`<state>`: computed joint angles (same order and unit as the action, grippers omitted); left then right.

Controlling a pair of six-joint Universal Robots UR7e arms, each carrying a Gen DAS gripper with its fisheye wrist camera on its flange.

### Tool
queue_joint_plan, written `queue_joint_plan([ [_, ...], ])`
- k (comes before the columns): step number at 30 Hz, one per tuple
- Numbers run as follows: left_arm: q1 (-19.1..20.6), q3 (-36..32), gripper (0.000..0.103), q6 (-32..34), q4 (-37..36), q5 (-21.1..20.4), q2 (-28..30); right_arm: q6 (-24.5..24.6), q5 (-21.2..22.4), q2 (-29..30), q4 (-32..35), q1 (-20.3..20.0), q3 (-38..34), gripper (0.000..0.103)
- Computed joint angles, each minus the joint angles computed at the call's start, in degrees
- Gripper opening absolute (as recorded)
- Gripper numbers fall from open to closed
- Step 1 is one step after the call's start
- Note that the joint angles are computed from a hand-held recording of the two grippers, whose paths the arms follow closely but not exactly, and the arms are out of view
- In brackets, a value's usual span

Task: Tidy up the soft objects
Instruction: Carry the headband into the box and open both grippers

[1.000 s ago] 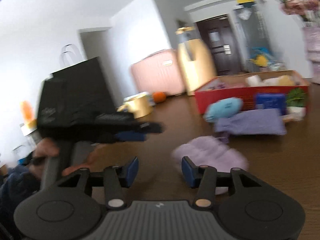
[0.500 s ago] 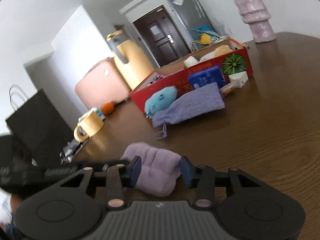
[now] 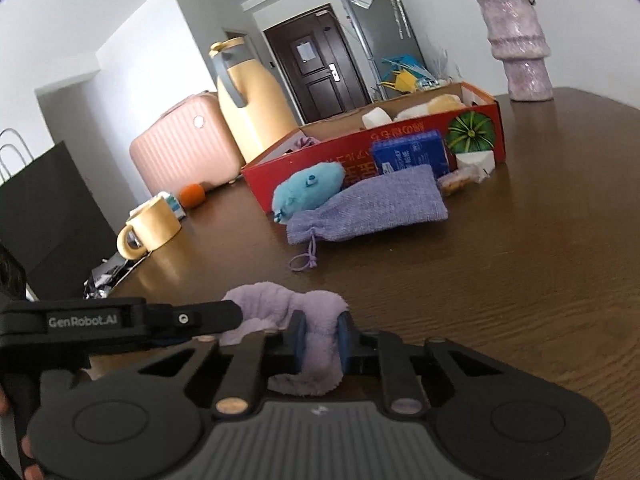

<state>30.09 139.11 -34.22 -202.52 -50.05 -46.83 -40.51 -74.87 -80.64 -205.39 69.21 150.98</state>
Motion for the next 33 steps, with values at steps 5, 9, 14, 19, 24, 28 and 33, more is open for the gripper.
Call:
queue_joint_plan([
  [5,-0.86,-1.09,0.021,4.99,-1.72,0.84,-0.77,-1.13,4.44,-2.51,-0.87,0.49,-0.15,0.013],
  [9,1.7,-8.97,0.021,17.95,-1.94,1.49,-2.83,-0.2,3.63,-0.59,3.58,8.33,-10.42,0.013],
  [14,10.16,-27.81,0.021,24.92,12.73,3.28,-0.5,7.55,-7.17,12.98,20.21,18.16,-35.97,0.013],
  [19,15.44,-40.11,0.018,24.62,27.53,9.89,5.79,12.16,-18.44,24.4,37.94,21.06,-52.81,0.013],
  [24,16.21,-40.7,0.02,31.49,22.66,12.49,8.99,9.77,-23.9,28.83,37.2,22.3,-55.92,0.014],
  [28,16.44,-43.62,0.02,31.86,25.01,14.89,10.91,9.47,-25.17,30.78,37.22,21.69,-57.38,0.017],
  [33,15.1,-41.04,0.026,37.37,16.89,16.72,9.81,6.44,-17.62,25.19,26.38,20.64,-50.53,0.022],
])
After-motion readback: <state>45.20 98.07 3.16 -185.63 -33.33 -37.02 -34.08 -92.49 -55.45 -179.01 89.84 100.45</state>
